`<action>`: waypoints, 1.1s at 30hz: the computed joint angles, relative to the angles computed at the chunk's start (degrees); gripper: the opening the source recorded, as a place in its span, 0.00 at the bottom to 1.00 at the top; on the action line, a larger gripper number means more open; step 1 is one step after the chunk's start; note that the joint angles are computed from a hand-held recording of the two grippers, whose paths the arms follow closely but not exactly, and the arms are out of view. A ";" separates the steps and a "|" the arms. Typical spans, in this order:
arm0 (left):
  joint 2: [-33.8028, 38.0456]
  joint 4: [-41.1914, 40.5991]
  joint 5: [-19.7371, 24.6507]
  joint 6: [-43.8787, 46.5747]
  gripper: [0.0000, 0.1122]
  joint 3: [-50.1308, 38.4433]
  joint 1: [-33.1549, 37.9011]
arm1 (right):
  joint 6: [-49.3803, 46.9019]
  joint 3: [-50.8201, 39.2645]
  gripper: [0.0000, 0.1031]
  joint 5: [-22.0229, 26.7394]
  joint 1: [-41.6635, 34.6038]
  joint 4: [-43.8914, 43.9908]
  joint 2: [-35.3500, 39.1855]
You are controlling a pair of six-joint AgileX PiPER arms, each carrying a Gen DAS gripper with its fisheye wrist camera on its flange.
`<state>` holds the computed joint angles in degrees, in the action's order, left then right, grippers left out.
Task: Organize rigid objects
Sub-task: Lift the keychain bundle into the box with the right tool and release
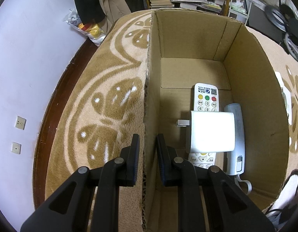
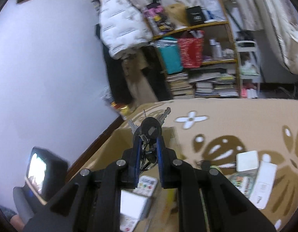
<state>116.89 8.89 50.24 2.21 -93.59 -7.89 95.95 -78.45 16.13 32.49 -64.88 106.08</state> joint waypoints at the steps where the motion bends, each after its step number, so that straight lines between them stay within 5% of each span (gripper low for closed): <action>1: -0.03 0.06 -0.03 0.03 0.16 0.04 -0.02 | -2.11 -0.91 0.16 -0.07 0.61 1.70 0.59; 15: -0.01 -0.04 0.68 0.15 0.16 -0.45 -0.09 | -22.80 -7.25 0.16 5.47 3.60 20.60 6.88; 23: -0.20 0.18 1.21 0.14 0.16 -0.61 -0.18 | -16.88 -6.50 0.18 6.75 4.39 12.42 5.09; 25: -0.16 0.10 1.47 0.15 0.16 -0.92 -0.28 | -16.45 -6.41 0.30 8.69 4.33 11.54 4.43; 27: -0.12 0.13 1.52 0.08 0.16 -0.99 -0.30 | -13.42 -6.05 0.63 11.45 4.31 8.47 3.80; 33: -0.23 0.62 1.69 0.19 0.16 -1.02 -0.43 | -9.78 -3.00 0.97 14.04 1.66 6.75 1.65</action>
<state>116.66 9.51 51.93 2.40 -94.60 -8.32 86.17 -81.45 30.16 34.15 -58.13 107.74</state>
